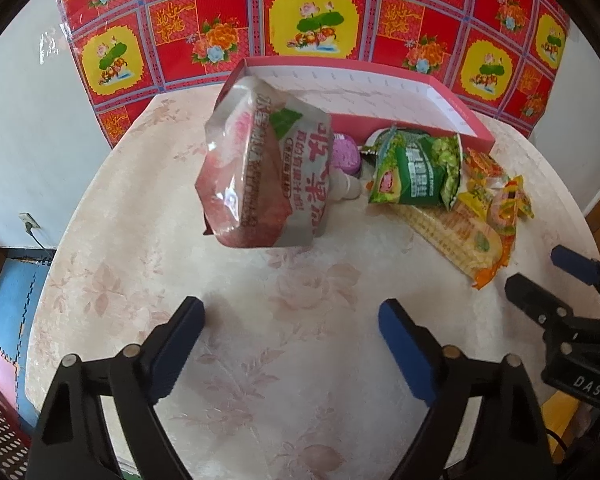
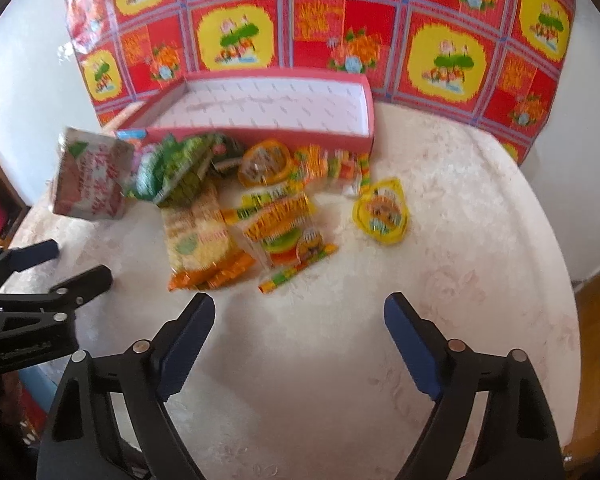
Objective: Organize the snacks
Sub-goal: 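Grasp the pink-white drink pouch with the left tool while the right tool grasps a small orange candy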
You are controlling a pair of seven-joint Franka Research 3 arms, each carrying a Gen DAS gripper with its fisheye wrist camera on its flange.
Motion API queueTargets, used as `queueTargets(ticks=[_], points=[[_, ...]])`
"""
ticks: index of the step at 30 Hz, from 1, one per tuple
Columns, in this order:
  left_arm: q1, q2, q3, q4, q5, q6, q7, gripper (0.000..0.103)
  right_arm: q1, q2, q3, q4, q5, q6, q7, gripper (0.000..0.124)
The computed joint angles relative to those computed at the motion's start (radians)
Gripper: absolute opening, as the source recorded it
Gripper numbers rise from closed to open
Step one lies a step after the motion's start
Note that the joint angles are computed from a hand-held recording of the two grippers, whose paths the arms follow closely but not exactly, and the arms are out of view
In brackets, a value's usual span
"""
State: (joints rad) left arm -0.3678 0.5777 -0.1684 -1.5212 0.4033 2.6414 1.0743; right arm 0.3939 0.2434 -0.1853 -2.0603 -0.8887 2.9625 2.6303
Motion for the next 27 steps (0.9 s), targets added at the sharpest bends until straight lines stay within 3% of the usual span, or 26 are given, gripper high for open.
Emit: queueTargets(ticks=[10,19,27], points=[[0.0,-0.011,0.011,-0.002,0.025,0.076,-0.01,0.09,0.004,0.003,-0.02,0.02,-0.034,0.083,-0.004,0.087],[-0.006,0.039,0.025,0.086,0.024,0.086,-0.019,0.09,-0.05,0.033,0.039,0.03,0.284,0.119,-0.254,0.077],[-0.004,0.098,0.019,0.174,-0.004,0.067,0.009,0.089,-0.054,0.063,0.06,0.052,0.477,0.11,-0.418,0.068]])
